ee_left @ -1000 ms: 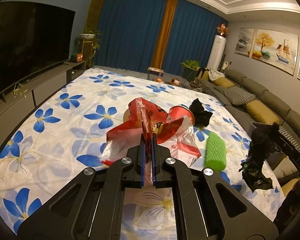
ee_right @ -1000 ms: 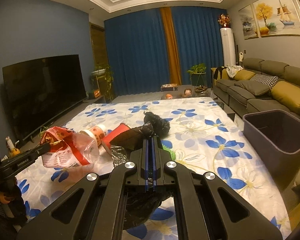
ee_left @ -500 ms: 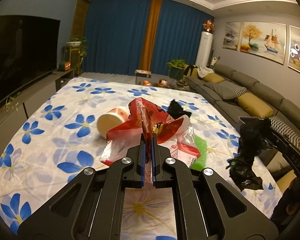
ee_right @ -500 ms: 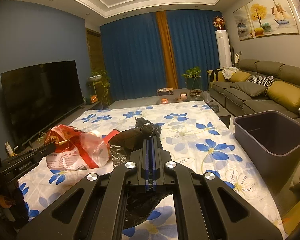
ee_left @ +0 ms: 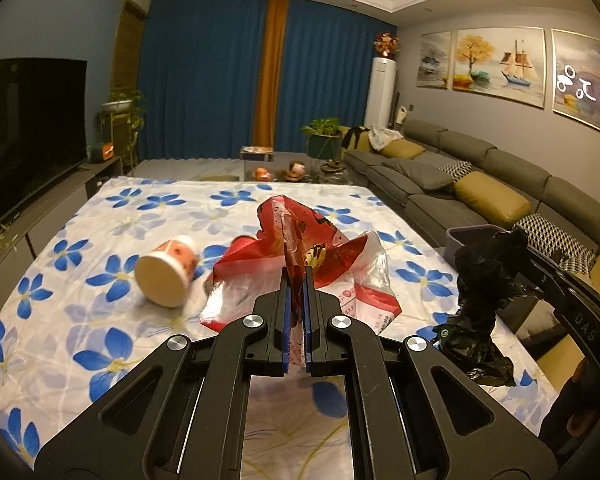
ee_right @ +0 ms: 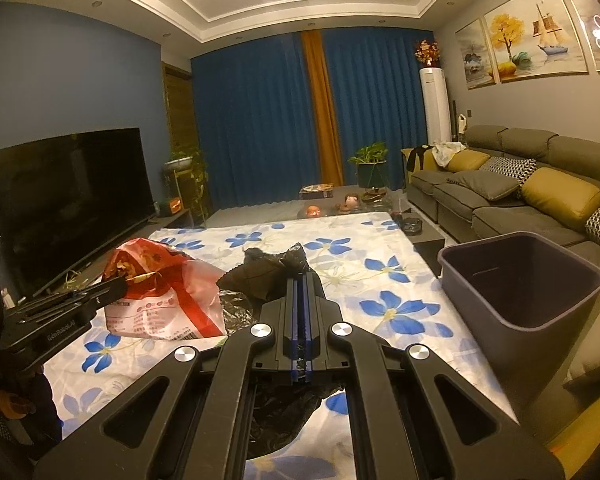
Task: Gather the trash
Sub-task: 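Carry the snack bag and black bag over the grey bin with both tools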
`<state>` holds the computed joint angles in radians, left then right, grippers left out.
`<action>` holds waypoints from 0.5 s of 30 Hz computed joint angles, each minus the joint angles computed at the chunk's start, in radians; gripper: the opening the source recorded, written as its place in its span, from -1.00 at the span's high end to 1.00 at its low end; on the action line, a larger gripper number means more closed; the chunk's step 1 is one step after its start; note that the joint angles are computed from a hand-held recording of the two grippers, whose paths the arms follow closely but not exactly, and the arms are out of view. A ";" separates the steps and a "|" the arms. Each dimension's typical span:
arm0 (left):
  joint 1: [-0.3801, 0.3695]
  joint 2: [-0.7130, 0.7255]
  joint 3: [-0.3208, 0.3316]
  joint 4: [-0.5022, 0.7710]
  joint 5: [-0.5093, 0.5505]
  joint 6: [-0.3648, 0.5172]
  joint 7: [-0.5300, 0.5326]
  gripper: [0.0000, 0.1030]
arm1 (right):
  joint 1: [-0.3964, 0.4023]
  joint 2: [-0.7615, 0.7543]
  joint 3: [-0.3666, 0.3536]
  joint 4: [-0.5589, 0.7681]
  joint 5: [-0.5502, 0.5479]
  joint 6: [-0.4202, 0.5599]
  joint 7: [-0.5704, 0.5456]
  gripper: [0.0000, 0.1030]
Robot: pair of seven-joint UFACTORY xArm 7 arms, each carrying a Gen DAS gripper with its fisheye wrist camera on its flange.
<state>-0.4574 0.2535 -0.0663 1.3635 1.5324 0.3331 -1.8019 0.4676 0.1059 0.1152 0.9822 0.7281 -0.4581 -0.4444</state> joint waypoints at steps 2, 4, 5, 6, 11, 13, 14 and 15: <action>-0.007 0.019 -0.004 0.027 -0.016 0.003 0.025 0.93 | -0.006 -0.005 -0.004 -0.001 0.000 0.003 -0.001 0.94; -0.017 0.041 -0.002 0.058 -0.028 -0.001 0.048 0.93 | -0.014 -0.013 -0.006 -0.009 -0.006 0.001 0.004 0.94; -0.024 0.051 0.001 0.071 -0.035 -0.001 0.060 0.93 | -0.020 -0.017 -0.005 -0.013 -0.010 0.000 0.009 0.94; -0.030 0.060 0.005 0.083 -0.043 -0.004 0.070 0.93 | -0.026 -0.020 -0.005 -0.015 -0.014 0.001 0.011 0.94; -0.067 0.116 0.032 0.156 -0.100 -0.022 0.141 0.93 | -0.047 -0.033 -0.005 -0.020 -0.002 -0.003 -0.006 0.94; -0.079 0.138 0.045 0.185 -0.128 -0.036 0.174 0.93 | -0.055 -0.034 -0.005 -0.018 0.006 -0.006 -0.014 0.94; -0.087 0.150 0.052 0.201 -0.143 -0.040 0.192 0.93 | -0.059 -0.033 -0.007 -0.013 0.015 -0.004 -0.024 0.94; -0.095 0.162 0.059 0.218 -0.158 -0.043 0.211 0.93 | -0.063 -0.032 -0.008 -0.009 0.022 -0.002 -0.030 0.94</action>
<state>-0.5527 0.4154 -0.0075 1.5820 1.3739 0.2900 -1.5914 0.4047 0.0736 0.1068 0.9728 0.7498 -0.4599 -0.4744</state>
